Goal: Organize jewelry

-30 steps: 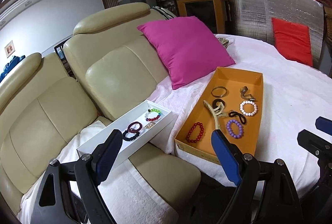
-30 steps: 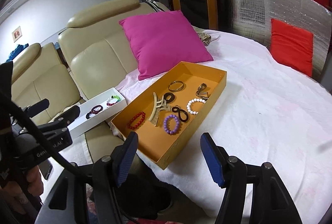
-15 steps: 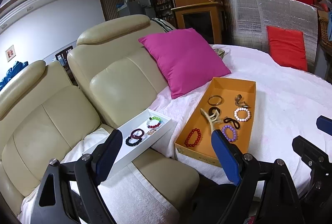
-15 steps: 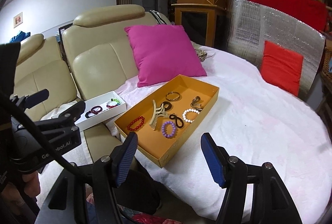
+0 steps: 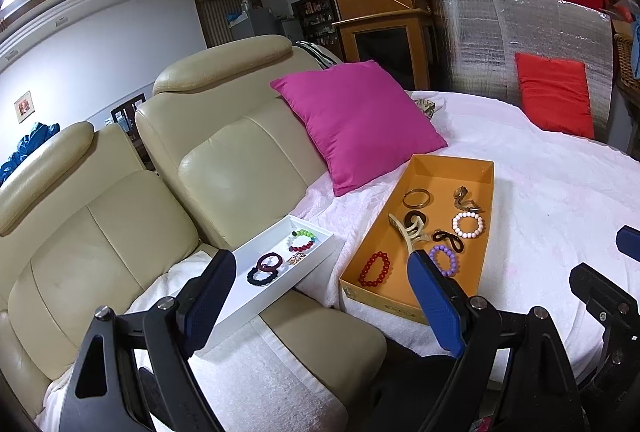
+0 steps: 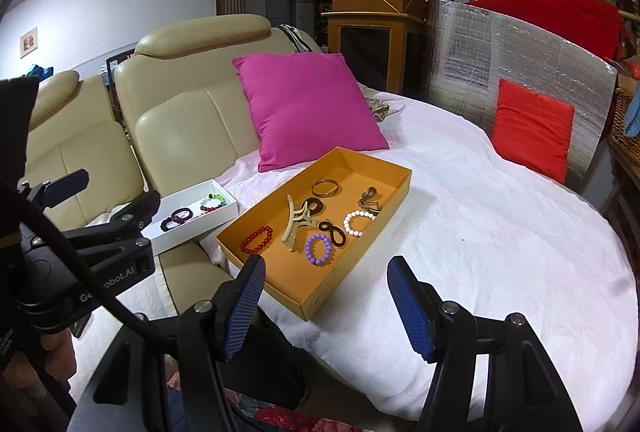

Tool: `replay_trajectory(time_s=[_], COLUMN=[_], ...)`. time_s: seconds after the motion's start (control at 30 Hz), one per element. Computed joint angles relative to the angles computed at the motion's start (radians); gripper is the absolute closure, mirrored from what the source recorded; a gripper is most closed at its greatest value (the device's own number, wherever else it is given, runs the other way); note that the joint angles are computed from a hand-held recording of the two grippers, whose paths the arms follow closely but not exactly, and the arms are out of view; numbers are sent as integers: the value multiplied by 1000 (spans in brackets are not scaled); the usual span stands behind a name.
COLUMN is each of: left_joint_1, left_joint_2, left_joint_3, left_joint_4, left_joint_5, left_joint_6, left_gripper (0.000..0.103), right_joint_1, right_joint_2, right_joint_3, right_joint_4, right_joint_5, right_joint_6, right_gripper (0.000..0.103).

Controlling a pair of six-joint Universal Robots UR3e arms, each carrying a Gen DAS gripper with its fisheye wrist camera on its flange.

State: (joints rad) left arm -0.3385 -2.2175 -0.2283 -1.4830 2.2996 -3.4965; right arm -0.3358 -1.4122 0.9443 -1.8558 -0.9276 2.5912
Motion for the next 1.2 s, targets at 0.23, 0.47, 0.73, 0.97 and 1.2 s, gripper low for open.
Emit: replay_trajectory(time_s=[0.23,0.47,0.73,0.97,1.2], left_joint_1=[2,18,26,32,45], left_joint_2=[28,64,78,99,115], left_joint_3=[-58,-134,-170,-215,-247], left_joint_4=[28,74,104,134,149], left_joint_5=[8,0,1,-8,-21], left_joint_6=[-8,0,8,9,9], left_gripper=[15,15,15,15,15], right_joint_1=[9,26,43,61,85], right_joint_2=[25,53,63,74,84], right_joint_3=[-36,-76,-89,-100,-107], right_joint_4=[14,31,29,24,16], right_joint_5=[-26,-47,-67,-92,-115], right_joint_6=[43,83,102,112,122], right_gripper=[36,36,36,36,36])
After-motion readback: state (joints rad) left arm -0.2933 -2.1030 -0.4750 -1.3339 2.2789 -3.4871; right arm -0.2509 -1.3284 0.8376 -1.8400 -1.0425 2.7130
